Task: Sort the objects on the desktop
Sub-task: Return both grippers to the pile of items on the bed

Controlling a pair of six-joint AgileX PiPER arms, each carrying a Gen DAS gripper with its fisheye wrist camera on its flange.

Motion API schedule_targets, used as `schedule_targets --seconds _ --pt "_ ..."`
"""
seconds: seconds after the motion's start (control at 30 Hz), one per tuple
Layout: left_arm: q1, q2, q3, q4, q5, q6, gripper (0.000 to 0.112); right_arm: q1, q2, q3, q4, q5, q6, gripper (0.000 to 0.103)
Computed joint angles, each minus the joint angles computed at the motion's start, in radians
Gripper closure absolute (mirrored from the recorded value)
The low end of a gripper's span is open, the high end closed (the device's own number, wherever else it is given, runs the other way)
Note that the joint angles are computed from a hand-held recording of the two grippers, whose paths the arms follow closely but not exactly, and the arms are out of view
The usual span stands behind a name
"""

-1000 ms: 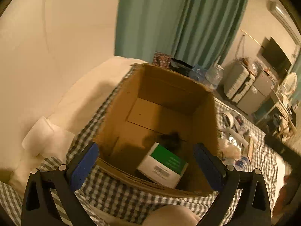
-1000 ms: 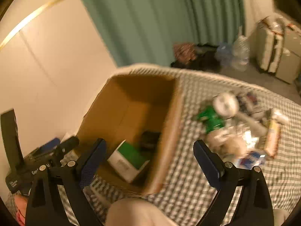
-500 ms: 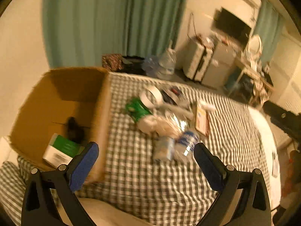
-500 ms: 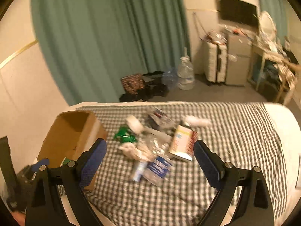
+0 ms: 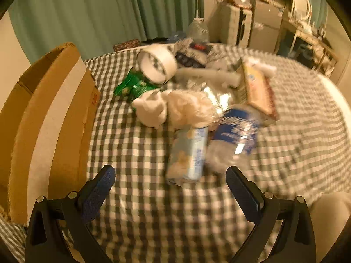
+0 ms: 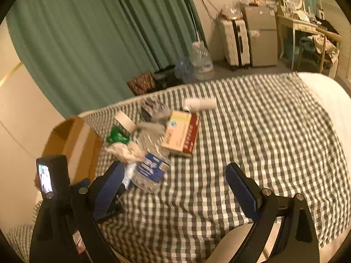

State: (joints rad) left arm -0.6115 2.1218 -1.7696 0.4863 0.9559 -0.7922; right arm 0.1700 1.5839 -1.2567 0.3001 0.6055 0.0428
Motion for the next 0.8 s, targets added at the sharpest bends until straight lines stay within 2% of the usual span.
schedule_targets --seconds 0.13,0.23,0.33,0.47,0.57,0.63,0.67,0.7,0.73,0.8 --pt "0.034 0.038 -0.006 -0.039 -0.030 0.020 0.009 -0.013 0.059 -0.005 0.044 -0.008 -0.046 0.009" --pt "0.046 0.093 -0.059 -0.032 0.010 0.028 0.009 -0.014 0.127 -0.047 0.031 -0.008 -0.021 0.009" --pt "0.076 0.127 -0.085 -0.092 0.006 0.051 0.009 -0.017 0.183 -0.085 0.047 -0.003 -0.006 0.009" --pt "0.087 0.155 -0.101 -0.066 -0.019 0.040 0.010 0.008 0.263 -0.159 -0.011 0.010 0.051 0.009" --pt "0.097 0.153 -0.095 -0.098 -0.064 0.079 0.025 0.014 0.348 -0.260 -0.013 0.039 0.081 0.009" --pt "0.104 0.139 -0.071 -0.131 -0.107 0.110 0.052 0.016 0.407 -0.338 -0.016 0.066 0.091 0.009" --pt "0.105 0.131 -0.058 -0.141 -0.126 0.119 0.061 0.020 0.440 -0.382 -0.031 0.082 0.109 0.009" --pt "0.103 0.130 -0.056 -0.143 -0.127 0.128 0.079 0.025 0.478 -0.435 -0.044 0.098 0.132 0.009" --pt "0.099 0.132 -0.056 -0.139 -0.124 0.134 0.089 0.026 0.507 -0.473 -0.044 0.113 0.139 0.009" --pt "0.095 0.129 -0.043 -0.132 -0.133 0.138 0.092 0.026 0.582 -0.574 -0.035 0.168 0.155 0.009"
